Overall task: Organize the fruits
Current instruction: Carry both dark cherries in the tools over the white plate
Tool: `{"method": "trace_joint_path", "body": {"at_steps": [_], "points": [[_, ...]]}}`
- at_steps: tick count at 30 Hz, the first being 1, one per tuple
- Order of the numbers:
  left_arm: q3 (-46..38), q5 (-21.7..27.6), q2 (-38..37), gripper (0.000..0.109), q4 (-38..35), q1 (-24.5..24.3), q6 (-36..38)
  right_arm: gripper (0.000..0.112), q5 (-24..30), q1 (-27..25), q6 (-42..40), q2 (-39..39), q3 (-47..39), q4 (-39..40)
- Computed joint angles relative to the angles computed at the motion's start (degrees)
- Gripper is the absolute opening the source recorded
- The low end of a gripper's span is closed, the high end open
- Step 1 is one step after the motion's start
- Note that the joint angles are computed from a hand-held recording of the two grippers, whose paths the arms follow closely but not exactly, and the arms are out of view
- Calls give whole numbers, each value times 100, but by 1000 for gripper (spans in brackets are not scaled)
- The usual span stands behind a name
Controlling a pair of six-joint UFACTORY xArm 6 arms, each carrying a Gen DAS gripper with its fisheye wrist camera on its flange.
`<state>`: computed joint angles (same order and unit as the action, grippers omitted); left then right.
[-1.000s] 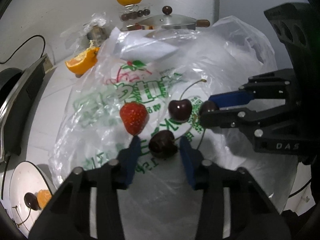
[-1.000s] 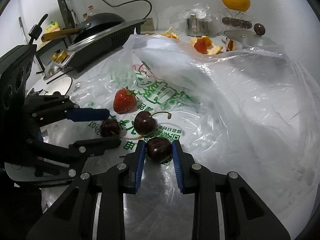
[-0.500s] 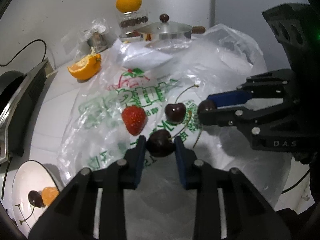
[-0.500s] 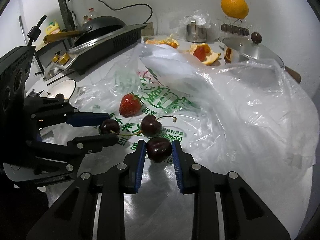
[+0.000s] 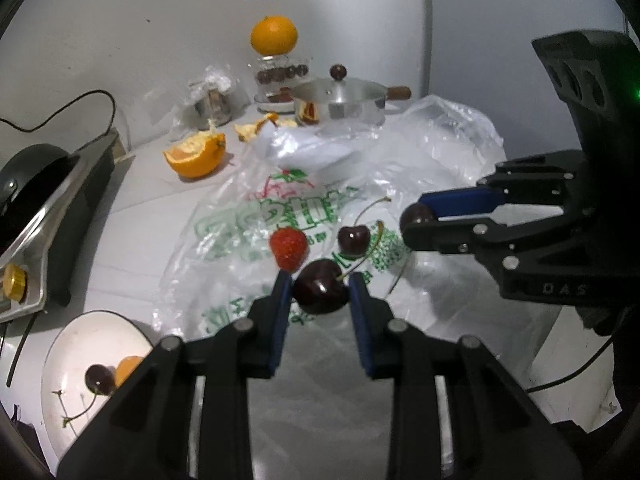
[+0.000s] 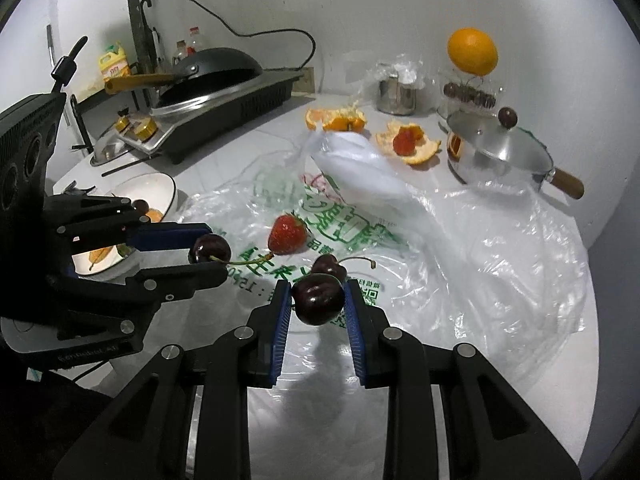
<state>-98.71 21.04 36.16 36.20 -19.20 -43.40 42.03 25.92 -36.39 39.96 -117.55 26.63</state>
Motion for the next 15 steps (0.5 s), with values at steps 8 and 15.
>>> {"method": "trace_joint_path", "body": {"at_steps": [8,15], "points": [[568,-274,-472,30,643,98,-750,29,-236,135,-16,-370,429,-75],[1122,-456,-925,30,1299,183,-1446,29,-500,283,-1,-628,720,-133]]}}
